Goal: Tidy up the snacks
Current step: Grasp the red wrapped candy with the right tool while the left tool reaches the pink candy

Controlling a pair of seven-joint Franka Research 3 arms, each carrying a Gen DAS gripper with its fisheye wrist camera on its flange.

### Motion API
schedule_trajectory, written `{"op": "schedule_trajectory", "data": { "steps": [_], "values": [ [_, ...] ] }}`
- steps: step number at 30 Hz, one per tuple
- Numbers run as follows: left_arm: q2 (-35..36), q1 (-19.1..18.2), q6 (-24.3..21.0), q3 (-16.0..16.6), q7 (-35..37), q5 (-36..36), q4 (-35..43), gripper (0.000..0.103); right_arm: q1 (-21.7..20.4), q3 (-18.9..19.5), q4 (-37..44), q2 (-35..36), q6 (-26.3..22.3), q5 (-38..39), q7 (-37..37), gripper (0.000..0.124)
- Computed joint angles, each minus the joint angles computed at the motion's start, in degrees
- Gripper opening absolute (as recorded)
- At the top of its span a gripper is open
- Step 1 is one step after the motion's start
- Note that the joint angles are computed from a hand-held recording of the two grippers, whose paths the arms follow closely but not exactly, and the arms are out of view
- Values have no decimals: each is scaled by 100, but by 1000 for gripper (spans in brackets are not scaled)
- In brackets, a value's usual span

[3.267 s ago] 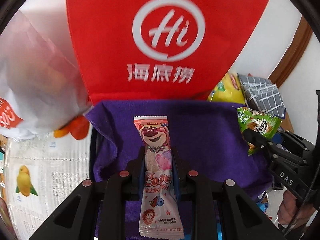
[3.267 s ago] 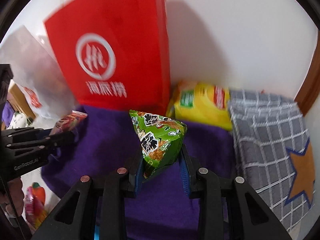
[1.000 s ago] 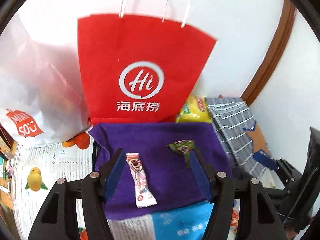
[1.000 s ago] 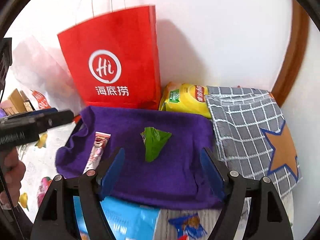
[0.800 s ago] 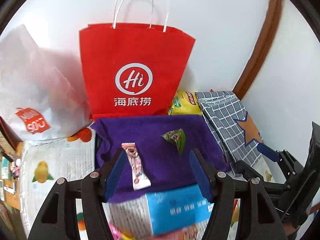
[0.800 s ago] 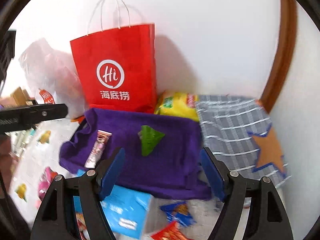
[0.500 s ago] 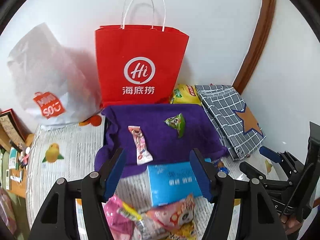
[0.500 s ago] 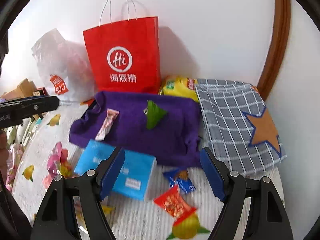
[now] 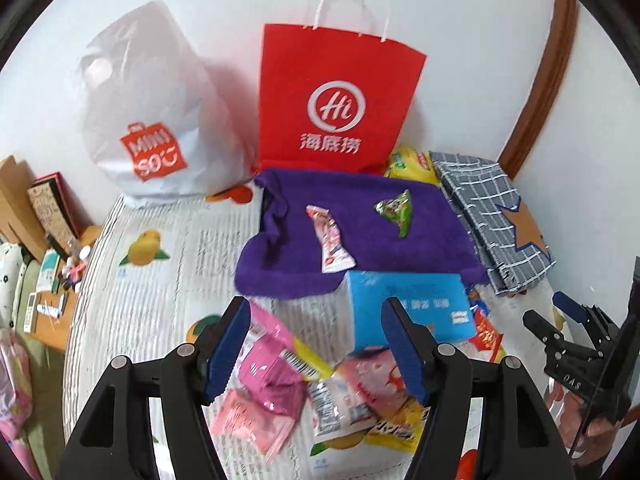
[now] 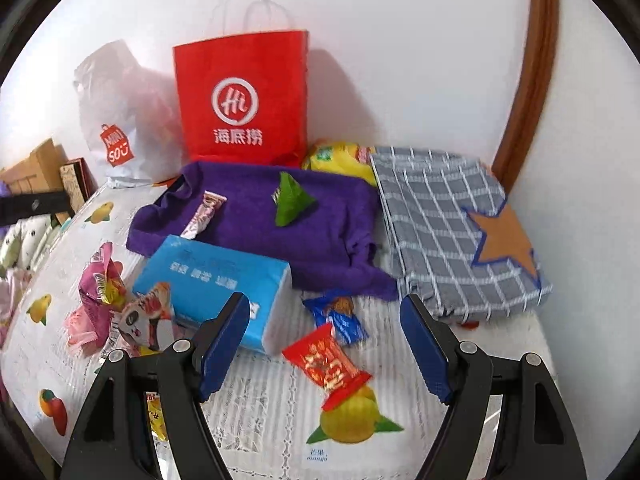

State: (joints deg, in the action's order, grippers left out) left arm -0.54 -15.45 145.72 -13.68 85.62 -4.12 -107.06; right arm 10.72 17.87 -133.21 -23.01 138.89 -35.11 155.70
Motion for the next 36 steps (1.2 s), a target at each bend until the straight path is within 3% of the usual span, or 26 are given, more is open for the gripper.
{"op": "schedule_trajectory", "data": {
  "steps": [13, 23, 27, 36],
  "values": [
    [18, 78, -191, 49, -262, 123, -329, 66, -26, -225, -686, 279, 886, 417, -453, 71],
    [-200, 178, -146, 139, -332, 111, -751, 66, -72, -388, -649, 784, 1143, 113, -669, 71],
    [-233, 228, -183, 186, -362, 66, -875, 66, 45, -536, -649, 850, 1286, 326, -866, 38],
    [-193, 304, -214, 221, -442, 51, -1085, 66, 114, -215, -835, 535, 1303, 358, -363, 38]
  ]
}}
